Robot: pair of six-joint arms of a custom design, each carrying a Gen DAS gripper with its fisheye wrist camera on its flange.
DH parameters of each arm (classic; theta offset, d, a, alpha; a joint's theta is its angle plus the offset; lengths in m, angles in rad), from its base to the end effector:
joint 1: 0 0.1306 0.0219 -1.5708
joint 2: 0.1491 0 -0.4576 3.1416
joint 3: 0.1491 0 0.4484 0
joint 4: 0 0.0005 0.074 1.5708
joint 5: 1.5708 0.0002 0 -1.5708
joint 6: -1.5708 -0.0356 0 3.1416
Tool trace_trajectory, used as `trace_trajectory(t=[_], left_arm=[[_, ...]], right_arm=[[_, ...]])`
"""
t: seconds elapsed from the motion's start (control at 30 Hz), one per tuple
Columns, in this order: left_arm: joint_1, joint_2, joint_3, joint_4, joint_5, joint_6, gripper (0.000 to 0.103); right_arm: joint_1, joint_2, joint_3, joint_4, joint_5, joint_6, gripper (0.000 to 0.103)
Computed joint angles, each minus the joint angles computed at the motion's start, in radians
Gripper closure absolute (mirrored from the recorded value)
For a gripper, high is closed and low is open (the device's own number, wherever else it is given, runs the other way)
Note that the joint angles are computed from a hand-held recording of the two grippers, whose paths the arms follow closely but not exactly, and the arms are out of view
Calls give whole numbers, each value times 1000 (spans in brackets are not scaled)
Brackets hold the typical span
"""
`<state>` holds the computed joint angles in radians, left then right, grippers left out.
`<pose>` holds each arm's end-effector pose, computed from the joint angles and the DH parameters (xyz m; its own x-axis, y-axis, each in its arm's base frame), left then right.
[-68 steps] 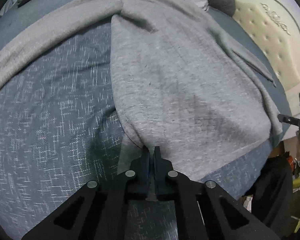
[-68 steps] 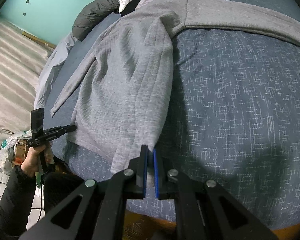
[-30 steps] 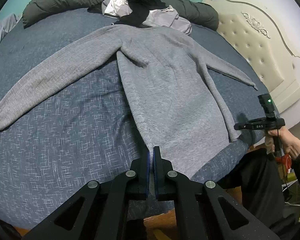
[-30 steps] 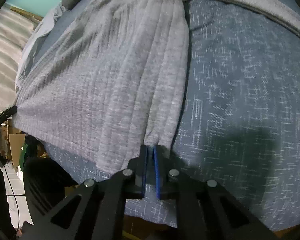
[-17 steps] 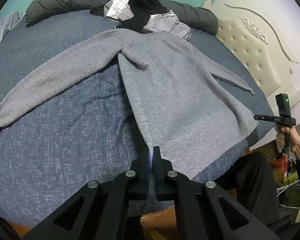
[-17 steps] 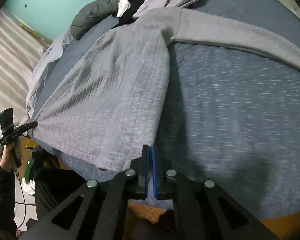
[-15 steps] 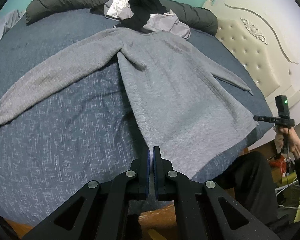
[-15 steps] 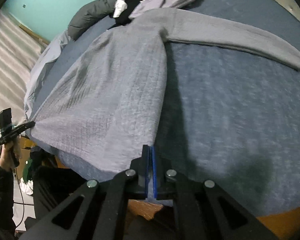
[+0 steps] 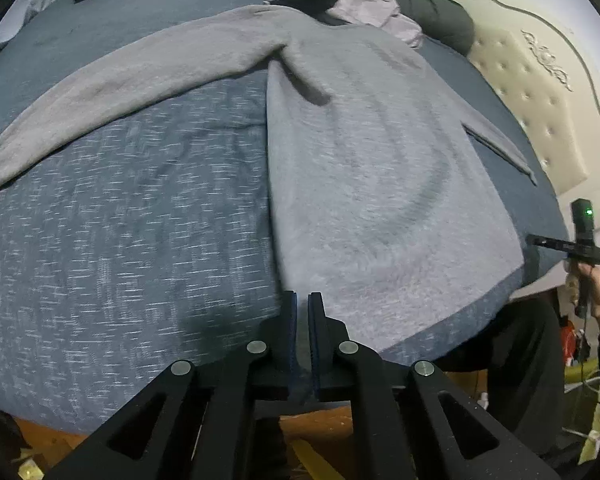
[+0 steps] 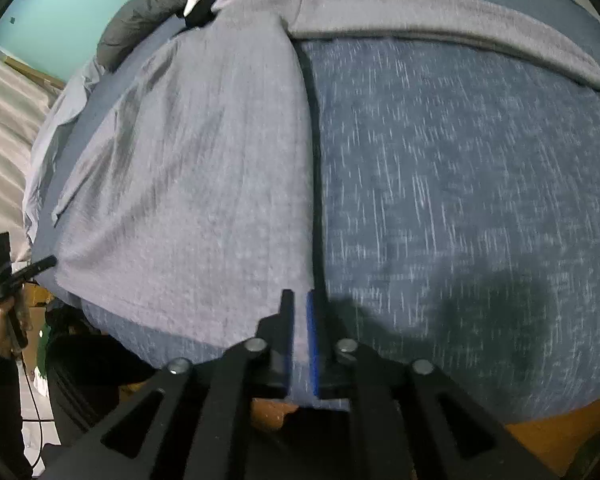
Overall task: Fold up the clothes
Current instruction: 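Grasp the sweatshirt hem with both grippers side by side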
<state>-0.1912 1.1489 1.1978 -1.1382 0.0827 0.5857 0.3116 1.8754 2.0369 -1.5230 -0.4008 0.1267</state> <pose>0.3891 -0.0788 0.4961 -0.8506 -0.3965 -0.3454 -0.2919 0.9024 -0.3170 0.6498 0.2234 0.5095 -0.8782 -0.4051 -0.2543 -0.4742 0.8068 0.3523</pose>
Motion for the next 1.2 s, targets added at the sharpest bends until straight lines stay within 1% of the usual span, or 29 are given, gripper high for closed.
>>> trace_trajectory(t=[0.03,0.07,0.1,0.17,0.27,0.43,0.53,0.6,0.67,0.73,0.83,0.87,1.03,1.17,1.2], left_arm=[[-1,-1,0,-4,-9,2,96],[0,-4,-1,1,-15,4,92],[-3,-2,-3,5,-13,8,86],[-10,1,-6,12,-9,14,78],[-11,25,-10,19,0,8,78],[-5,67,-22,44,31,23,77],[-1,93,-25,42,35,7,78],[-4,108,-23,38,22,-11,78],[-1,111,-28,46,20,-10,78],[2,106,-34,52,15,-3,78],[6,88,-38,49,-13,7,78],[13,81,-43,52,-1,11,78],[30,73,-60,48,50,8,77],[29,77,-71,55,70,-2,78],[25,78,-70,55,70,-9,85]], right_arm=[[1,2,6,4,-5,-4,65],[4,7,11,4,-5,-4,57],[8,12,17,1,-2,-3,57],[12,23,24,-15,11,7,57],[20,31,18,-29,31,12,57],[22,35,1,-29,11,-4,57],[19,33,-9,-26,1,7,57],[24,35,-16,-18,-16,9,60],[27,33,-23,-17,-15,22,76],[31,30,-31,-14,-9,35,86],[33,25,-40,-1,-18,33,92],[32,23,-41,2,-21,33,95],[25,20,-39,-5,-29,38,97],[21,9,-47,4,-44,36,99],[20,7,-45,3,-46,38,99]])
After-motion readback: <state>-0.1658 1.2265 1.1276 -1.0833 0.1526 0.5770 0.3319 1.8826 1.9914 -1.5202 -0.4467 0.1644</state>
